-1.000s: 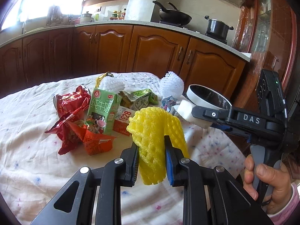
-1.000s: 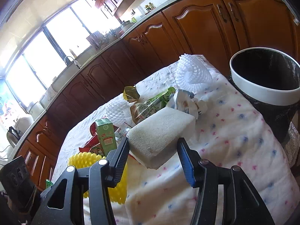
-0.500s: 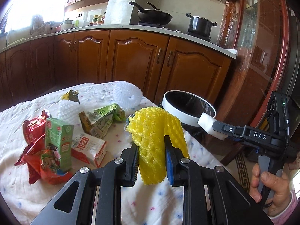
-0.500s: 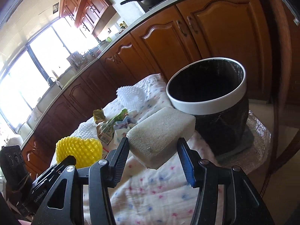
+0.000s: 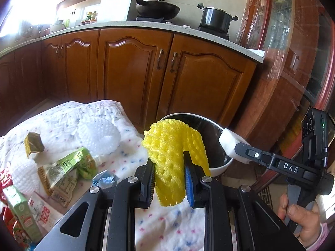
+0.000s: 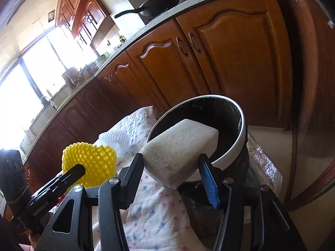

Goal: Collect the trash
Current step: 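Carry both held items over the black trash bin, then open both tools to drop the foam items into the bin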

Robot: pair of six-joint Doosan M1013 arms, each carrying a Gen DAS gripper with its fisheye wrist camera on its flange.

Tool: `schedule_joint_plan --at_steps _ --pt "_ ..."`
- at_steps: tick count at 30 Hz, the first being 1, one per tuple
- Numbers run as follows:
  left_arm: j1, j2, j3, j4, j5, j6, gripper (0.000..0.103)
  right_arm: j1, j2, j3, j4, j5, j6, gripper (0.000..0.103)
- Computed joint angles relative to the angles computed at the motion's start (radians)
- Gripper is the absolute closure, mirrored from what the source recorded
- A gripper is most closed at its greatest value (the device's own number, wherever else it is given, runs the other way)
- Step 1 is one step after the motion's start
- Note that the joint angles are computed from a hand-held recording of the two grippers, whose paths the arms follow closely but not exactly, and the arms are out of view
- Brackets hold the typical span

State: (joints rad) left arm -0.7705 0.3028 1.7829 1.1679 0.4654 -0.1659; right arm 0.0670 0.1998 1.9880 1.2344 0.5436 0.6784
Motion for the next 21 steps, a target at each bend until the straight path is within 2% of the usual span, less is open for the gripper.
schedule_joint_plan --at_steps 6,11,19,21 --pt "0.062 0.086 -0.134 -0.306 -0.028 0.321 0.08 -0.012 0.055 -0.066 -0.125 0.024 0.065 0.047" --pt "0.1 0.155 -0.242 -0.549 -0.005 0.574 0.08 -0.018 0.091 -0.11 -0.199 0.058 0.101 0.046" --pt "0.131 0.24 -0.373 -0.716 0.059 0.777 0.077 -0.015 0.131 -0.159 -0.309 0.087 0.135 0.043" --pt "0.137 0.26 -0.406 -0.76 0.073 0.822 0.065 -0.014 0.138 -0.168 -0.327 0.096 0.14 0.04"
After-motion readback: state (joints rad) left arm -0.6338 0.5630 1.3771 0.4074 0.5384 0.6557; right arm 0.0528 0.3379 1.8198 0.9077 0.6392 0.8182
